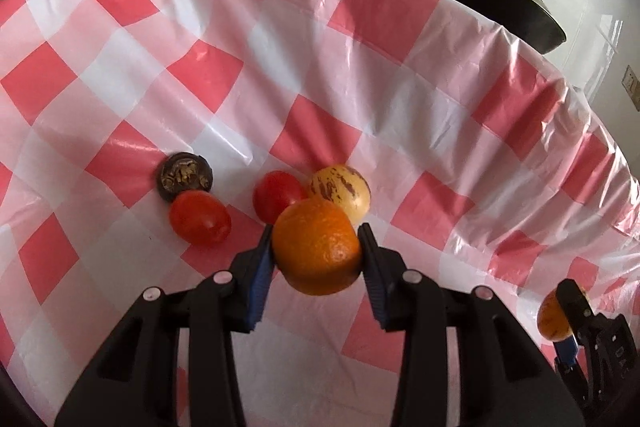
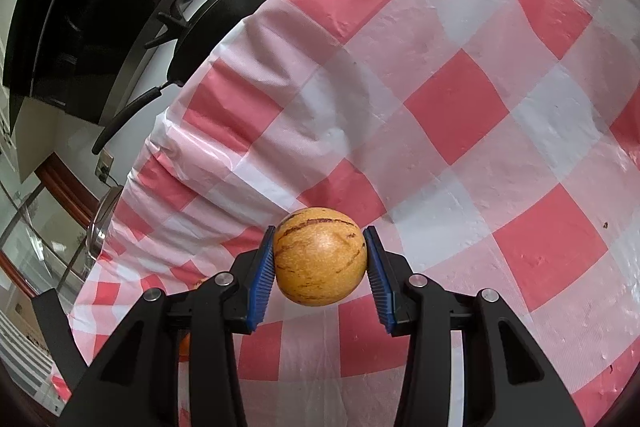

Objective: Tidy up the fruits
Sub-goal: 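Carry the melon and tangerine over the white box with both tools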

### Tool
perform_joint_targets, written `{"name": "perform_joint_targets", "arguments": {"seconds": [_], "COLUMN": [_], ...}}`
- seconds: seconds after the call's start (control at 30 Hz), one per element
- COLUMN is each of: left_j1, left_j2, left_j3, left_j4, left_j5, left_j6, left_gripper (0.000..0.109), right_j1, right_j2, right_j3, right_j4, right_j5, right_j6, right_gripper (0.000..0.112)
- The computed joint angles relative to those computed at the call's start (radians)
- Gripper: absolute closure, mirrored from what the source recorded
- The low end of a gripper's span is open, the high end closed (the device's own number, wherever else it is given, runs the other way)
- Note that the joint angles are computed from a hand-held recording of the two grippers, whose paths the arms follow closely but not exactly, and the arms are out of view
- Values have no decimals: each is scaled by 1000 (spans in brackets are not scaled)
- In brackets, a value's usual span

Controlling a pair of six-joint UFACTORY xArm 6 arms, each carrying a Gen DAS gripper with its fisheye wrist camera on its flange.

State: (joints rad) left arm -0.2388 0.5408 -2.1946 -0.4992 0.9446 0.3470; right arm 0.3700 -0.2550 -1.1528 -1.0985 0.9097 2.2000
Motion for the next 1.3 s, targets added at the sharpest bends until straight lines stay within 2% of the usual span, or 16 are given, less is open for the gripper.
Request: {"name": "perform_joint_targets", "arguments": {"seconds": [0.17, 0.27, 0.4, 0.57, 0.7, 0.83, 0.93, 1.07, 1.3], "left_j1": [2, 2, 32, 118, 225, 351, 431, 561, 735], "left_j2": [-31, -123, -225, -412, -505, -589, -624, -640, -599], "left_j3": [36, 175, 316, 562, 647, 722, 756, 771, 732], "left_j4": [-18, -31, -77, -159, -215, -286, -301, -323, -336], "left_j5": [-39, -105, -141, -186, -117, -53, -10, 79, 159], "left_j6": [22, 73, 146, 275, 357, 484, 576, 692, 823], "left_gripper": [67, 67, 67, 67, 67, 67, 67, 67, 67], "right_j1": [-9, -6, 17, 53, 118, 277, 394, 499, 605], "right_j2": [10, 10, 20, -2, 12, 16, 50, 146, 407], "right_j3": [-8, -7, -21, -1, -37, -58, -115, -246, -580], "right_j4": [-5, -17, -66, -135, -55, -58, -93, -116, -51], "right_j5": [-10, -1, 30, 76, 150, 240, 299, 316, 257], "right_j6": [-7, -5, -15, 55, 18, 107, 120, 39, -257], "right_gripper": [70, 70, 70, 70, 70, 70, 70, 70, 70]}}
